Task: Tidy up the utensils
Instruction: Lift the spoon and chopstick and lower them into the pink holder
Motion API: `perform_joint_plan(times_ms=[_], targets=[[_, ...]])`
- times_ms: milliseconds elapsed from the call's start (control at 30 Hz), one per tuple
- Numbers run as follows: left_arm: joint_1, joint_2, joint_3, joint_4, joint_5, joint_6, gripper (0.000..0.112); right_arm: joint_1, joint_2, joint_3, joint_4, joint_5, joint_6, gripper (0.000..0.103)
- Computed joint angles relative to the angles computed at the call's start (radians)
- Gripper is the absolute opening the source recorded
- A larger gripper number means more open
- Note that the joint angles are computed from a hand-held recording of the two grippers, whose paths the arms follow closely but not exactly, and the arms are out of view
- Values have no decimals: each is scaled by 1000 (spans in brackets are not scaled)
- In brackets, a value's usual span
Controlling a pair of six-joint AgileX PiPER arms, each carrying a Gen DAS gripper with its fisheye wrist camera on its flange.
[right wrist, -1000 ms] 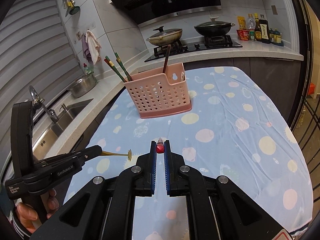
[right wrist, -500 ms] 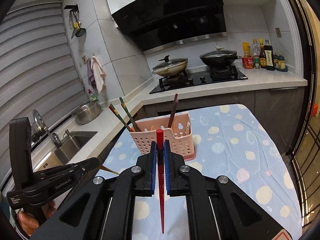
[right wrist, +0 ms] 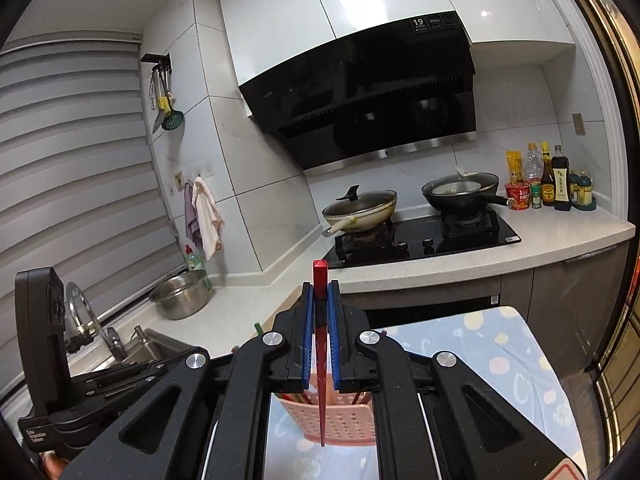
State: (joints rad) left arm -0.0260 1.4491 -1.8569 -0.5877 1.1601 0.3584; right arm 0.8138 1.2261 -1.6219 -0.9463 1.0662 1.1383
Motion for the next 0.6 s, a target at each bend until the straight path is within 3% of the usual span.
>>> perform_joint_plan(times_ms=[233,600], targets=[[-33,184,-237,28,53,-92,1,-209,113,-118,150,-118,-125,7],[-93,289,-269,123,16,-143,1,-342,228,-134,295,-197,-205,7]])
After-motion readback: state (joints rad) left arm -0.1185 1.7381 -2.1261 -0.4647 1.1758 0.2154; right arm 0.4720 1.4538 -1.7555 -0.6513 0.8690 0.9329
